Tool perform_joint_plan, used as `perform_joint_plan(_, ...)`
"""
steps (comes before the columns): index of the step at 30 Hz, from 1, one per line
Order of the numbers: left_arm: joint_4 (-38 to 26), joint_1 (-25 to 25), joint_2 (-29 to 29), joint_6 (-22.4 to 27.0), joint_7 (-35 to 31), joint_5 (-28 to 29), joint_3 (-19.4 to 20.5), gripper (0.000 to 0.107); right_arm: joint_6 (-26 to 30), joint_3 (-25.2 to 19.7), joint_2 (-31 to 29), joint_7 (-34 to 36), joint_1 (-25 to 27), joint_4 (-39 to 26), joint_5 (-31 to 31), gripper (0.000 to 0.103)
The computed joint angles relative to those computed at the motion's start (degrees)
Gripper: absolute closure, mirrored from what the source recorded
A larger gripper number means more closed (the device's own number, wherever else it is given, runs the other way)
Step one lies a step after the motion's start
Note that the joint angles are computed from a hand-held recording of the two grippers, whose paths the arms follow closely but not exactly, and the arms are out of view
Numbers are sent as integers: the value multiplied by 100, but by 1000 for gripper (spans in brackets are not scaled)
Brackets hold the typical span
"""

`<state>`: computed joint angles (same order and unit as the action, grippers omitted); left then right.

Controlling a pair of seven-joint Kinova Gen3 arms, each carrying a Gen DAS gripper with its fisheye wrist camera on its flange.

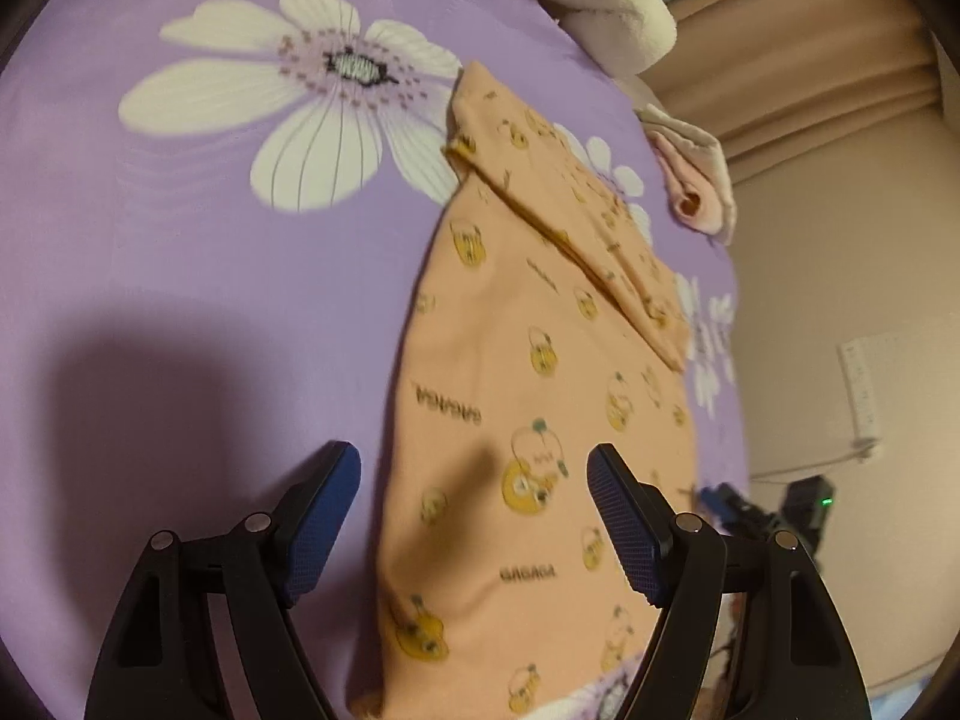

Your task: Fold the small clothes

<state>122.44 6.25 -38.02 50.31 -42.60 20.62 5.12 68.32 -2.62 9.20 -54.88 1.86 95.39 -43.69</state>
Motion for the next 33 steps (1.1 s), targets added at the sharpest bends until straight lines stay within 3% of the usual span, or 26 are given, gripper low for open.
perform_joint_plan(5, 148, 349, 191, -463, -340, 311, -282, 31, 717, -80, 371, 257, 284, 153, -451, 53)
perform_joint_plan(13, 215, 713, 772, -1195, -926, 737, -614, 31, 451, -296, 728, 340, 8, 180, -1022, 54)
perform_joint_plan(20, 343, 943, 631, -1215, -1285, 1048, -735, 31, 591, -371, 779, 337, 31, 147, -1048, 56)
perform_joint_plan(26, 475, 866, 155, -945, -1036, 1103, -392, 31, 1135, -248, 631, 685, 288, 438, -1048, 56)
perform_joint_plan(33, 565, 605, -287, -896, -301, 1005, 202, 31, 1498, -88, 439, 838, 322, 724, -934, 56)
